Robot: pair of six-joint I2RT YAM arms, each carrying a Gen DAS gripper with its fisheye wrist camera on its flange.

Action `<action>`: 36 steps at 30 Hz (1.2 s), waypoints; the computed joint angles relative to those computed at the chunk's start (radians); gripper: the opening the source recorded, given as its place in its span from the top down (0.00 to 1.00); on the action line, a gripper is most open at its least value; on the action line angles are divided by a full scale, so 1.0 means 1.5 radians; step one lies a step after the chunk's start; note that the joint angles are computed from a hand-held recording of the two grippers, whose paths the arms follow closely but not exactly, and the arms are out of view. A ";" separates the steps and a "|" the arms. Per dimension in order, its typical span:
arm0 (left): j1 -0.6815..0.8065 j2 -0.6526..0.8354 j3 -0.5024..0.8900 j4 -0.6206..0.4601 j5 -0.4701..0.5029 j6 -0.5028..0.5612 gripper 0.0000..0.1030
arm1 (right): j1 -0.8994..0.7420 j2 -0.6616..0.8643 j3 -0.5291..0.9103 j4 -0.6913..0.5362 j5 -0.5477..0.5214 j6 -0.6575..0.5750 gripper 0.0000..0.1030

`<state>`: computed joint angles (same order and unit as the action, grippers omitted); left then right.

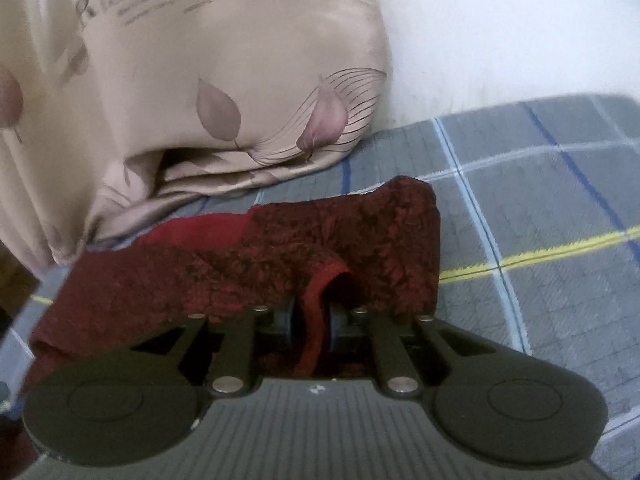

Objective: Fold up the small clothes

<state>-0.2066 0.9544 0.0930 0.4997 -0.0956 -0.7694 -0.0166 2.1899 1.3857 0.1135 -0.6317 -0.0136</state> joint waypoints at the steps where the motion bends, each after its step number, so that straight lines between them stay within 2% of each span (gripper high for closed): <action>1: -0.001 0.000 0.002 -0.003 -0.002 0.002 0.21 | -0.001 0.005 0.012 -0.014 -0.009 0.003 0.80; 2: -0.004 -0.002 0.004 -0.011 -0.006 0.003 0.21 | -0.005 0.003 0.017 -0.024 -0.021 0.006 0.71; 3: -0.008 -0.008 0.009 -0.026 -0.012 0.005 0.21 | -0.012 -0.009 0.005 -0.016 -0.036 0.022 0.59; 4: -0.017 -0.020 0.017 -0.053 -0.021 0.010 0.21 | -0.019 -0.032 -0.030 0.020 -0.042 0.049 0.50; 5: -0.031 -0.037 0.031 -0.097 -0.036 0.021 0.21 | -0.030 -0.070 -0.089 0.076 -0.050 0.078 0.34; 6: -0.053 -0.055 0.048 -0.147 -0.066 0.031 0.21 | -0.043 -0.102 -0.140 0.121 -0.066 0.094 0.28; 8: -0.108 -0.098 0.074 -0.244 -0.137 0.040 0.21 | -0.076 -0.172 -0.240 0.172 -0.130 0.103 0.27; 10: -0.146 -0.146 0.084 -0.315 -0.169 0.045 0.21 | -0.122 -0.251 -0.339 0.157 -0.218 0.066 0.17; 11: -0.170 -0.169 0.091 -0.357 -0.194 0.038 0.21 | -0.151 -0.292 -0.388 0.136 -0.260 0.033 0.06; 12: -0.195 -0.185 0.099 -0.397 -0.221 0.028 0.21 | -0.184 -0.332 -0.433 0.097 -0.304 -0.018 0.00; 13: -0.220 -0.201 0.105 -0.434 -0.243 0.020 0.21 | -0.220 -0.367 -0.466 0.030 -0.342 -0.091 0.00; 15: -0.287 -0.219 0.119 -0.504 -0.308 0.000 0.20 | -0.295 -0.421 -0.502 -0.165 -0.377 -0.291 0.00; 18: -0.400 -0.157 0.171 -0.618 -0.430 -0.056 0.19 | -0.403 -0.455 -0.529 -0.407 -0.368 -0.576 0.00; 20: -0.458 -0.101 0.208 -0.693 -0.480 -0.112 0.12 | -0.473 -0.434 -0.522 -0.554 -0.357 -0.761 0.00; 22: -0.522 -0.069 0.231 -0.762 -0.526 -0.177 0.11 | -0.522 -0.412 -0.519 -0.645 -0.343 -0.879 0.00; 31: -0.651 -0.024 0.272 -0.924 -0.572 -0.376 0.11 | -0.585 -0.369 -0.549 -0.674 -0.312 -0.974 0.00; 34: -0.665 -0.012 0.277 -0.948 -0.567 -0.406 0.11 | -0.576 -0.371 -0.567 -0.631 -0.299 -0.940 0.00; 36: -0.677 -0.001 0.280 -0.965 -0.566 -0.432 0.11 | -0.578 -0.358 -0.570 -0.630 -0.299 -0.951 0.00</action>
<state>-1.2215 0.9529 0.5129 -0.9484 -0.9453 -1.4166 -0.8842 1.6527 0.5302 -0.8322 -1.0795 -1.4396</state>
